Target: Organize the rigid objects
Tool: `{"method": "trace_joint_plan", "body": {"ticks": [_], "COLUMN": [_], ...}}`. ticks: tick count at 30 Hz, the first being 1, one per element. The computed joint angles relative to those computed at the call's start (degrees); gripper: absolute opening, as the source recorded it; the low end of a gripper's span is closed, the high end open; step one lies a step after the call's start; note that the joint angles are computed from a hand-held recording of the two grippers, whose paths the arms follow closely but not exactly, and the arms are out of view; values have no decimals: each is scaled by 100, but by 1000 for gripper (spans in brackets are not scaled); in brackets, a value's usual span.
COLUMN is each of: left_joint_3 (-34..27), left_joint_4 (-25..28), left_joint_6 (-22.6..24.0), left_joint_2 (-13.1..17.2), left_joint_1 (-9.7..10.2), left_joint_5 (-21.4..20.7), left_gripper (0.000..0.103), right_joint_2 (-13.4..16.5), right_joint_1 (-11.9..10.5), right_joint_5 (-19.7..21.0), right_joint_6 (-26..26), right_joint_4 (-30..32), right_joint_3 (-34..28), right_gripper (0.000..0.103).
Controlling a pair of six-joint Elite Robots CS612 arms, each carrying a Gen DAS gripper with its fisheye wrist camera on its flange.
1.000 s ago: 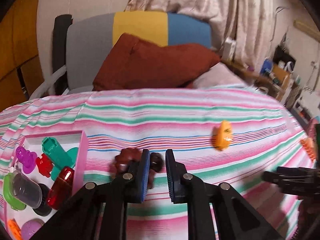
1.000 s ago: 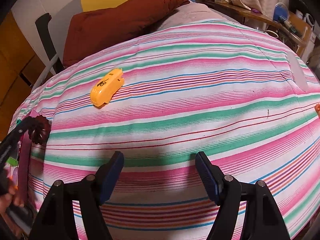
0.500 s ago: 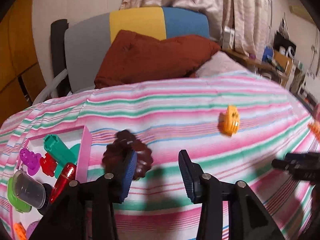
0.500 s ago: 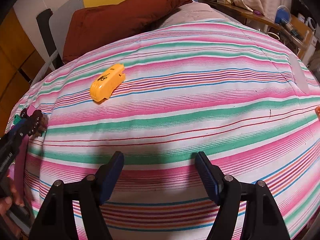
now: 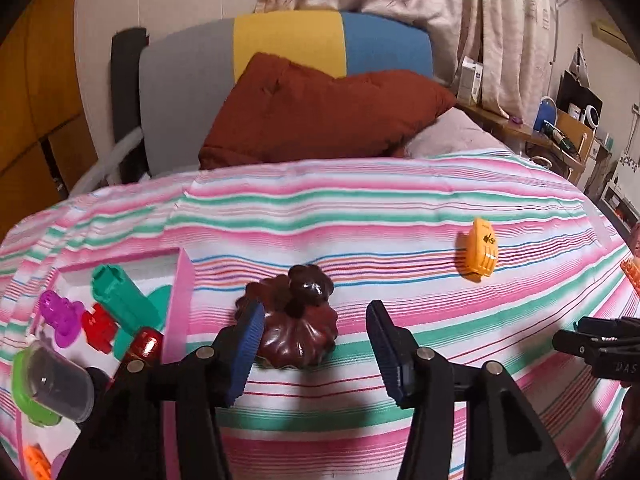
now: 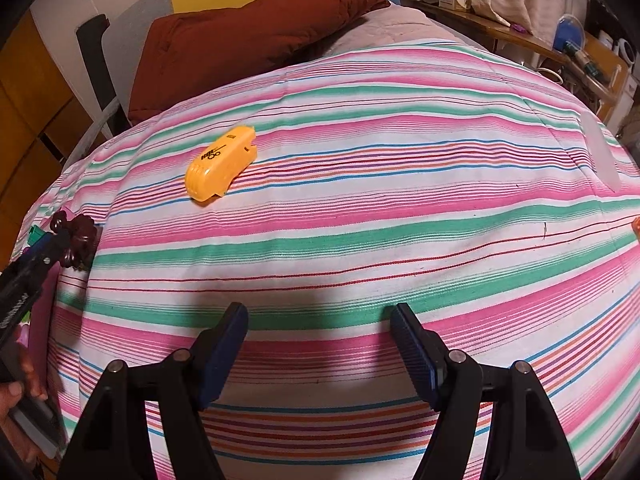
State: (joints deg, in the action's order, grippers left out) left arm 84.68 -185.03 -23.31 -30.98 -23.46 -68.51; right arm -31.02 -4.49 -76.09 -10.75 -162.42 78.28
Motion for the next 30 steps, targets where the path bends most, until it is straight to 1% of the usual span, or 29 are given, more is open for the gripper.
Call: {"method": "trace_joint_plan", "body": {"ticks": [2,4,5,6,8,9,12,14,15,16,20,22,23,24,26,28,30], "left_joint_3": [-47,-89,-140,-192,-246,-230,-118,-4,79,145,348,407,420,449,463,448,467], "left_joint_4": [-17,-160,-110,39,180,135,24,-188,-385,-517,-765,-758,-768,-862,-894,-903,-914], "left_joint_6": [-125,-255,-246,-181,47,51,-237,-493,-606,-648,-455,-311,-273,-203,-128,-112,-53], "left_joint_2": [22,52,71,81,105,103,38,-11,-38,-61,-140,-146,-138,-126,-119,-104,-105], "left_joint_1": [36,89,106,103,62,66,110,159,175,168,86,32,14,-29,-59,-63,-72], "left_joint_5": [-54,-219,-251,-193,107,92,-150,-495,-703,-789,-1106,-1221,-1216,-1072,-992,-950,-859], "left_gripper": [53,52,42,29,24,23,22,22,22,22,22,22,22,22,22,22,22], "right_joint_2": [9,17,15,17,24,27,35,46,47,46,47,46,43,43,59,103,195], "right_joint_1": [1,5,8,9,12,12,7,15,15,13,30,32,27,21,28,71,110], "right_joint_5": [-3,-14,-19,-20,-16,-5,44,65,95,131,148,189,266,349,416,406,515], "right_joint_6": [-10,-24,-33,-47,-65,-69,-70,-82,-89,-94,-136,-95,-26,39,135,247,481], "right_joint_4": [-9,-37,-51,-63,-92,-102,-157,-185,-206,-226,-331,-405,-459,-541,-676,-552,-367], "right_joint_3": [-10,-12,-6,-5,-7,-8,-1,-8,-1,8,46,72,88,102,89,-56,-314], "right_gripper": [75,75,75,75,75,75,75,75,75,75,75,75,75,75,75,74,74]}}
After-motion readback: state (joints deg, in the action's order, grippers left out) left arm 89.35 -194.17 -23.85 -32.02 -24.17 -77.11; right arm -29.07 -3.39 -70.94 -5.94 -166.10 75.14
